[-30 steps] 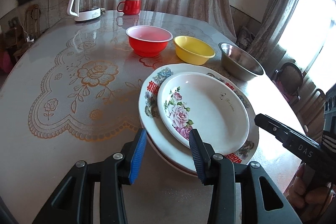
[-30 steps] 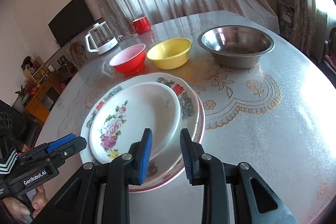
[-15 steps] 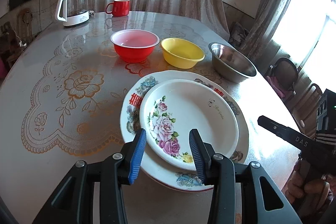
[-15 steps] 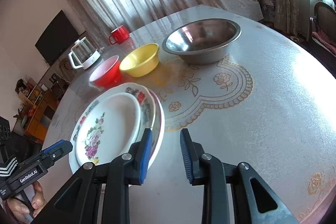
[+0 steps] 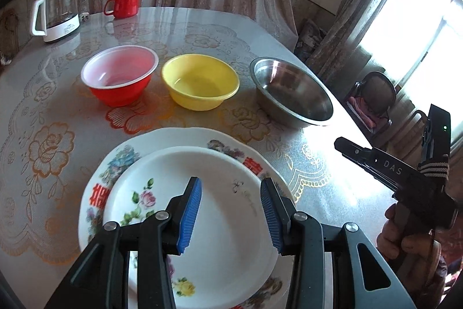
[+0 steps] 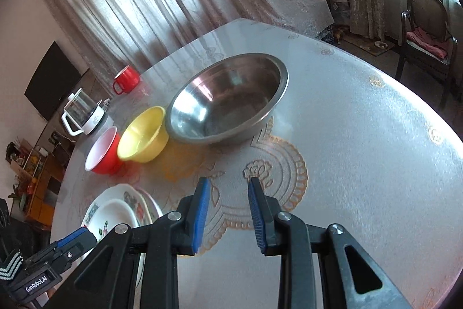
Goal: Organize plates and bowls
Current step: 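Move both grippers to the rim of the stainless steel bowl, then close both grippers on the steel bowl rim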
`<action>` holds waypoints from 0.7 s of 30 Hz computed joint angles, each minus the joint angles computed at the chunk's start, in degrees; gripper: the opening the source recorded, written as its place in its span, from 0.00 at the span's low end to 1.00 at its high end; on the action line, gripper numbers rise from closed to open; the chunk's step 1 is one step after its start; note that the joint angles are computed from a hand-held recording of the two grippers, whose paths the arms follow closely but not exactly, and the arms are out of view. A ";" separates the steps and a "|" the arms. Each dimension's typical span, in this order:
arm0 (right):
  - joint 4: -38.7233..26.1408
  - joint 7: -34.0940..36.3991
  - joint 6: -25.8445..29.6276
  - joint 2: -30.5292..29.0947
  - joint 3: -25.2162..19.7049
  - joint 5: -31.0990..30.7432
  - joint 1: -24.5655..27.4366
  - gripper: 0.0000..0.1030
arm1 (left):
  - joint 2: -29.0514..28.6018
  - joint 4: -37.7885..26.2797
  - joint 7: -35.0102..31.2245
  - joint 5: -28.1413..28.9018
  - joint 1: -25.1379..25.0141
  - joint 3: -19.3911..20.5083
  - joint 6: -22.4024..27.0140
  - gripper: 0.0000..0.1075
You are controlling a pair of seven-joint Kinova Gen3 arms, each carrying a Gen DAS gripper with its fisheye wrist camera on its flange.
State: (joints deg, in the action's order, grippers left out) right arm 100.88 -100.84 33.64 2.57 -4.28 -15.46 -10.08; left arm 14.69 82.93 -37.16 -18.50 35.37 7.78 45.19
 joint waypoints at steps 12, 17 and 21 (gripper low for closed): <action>-8.59 -5.29 1.81 7.25 1.40 1.95 2.57 0.27 | 9.79 -14.24 -6.54 5.41 -0.88 -1.27 2.23 0.40; -11.68 -7.11 3.18 10.09 1.37 4.01 2.63 0.27 | 14.45 -20.71 -10.05 8.38 -1.49 -1.49 4.44 0.42; -13.48 -6.06 4.48 12.16 0.62 3.05 3.55 0.27 | 17.00 -23.96 -9.89 10.56 -1.70 -2.59 5.48 0.48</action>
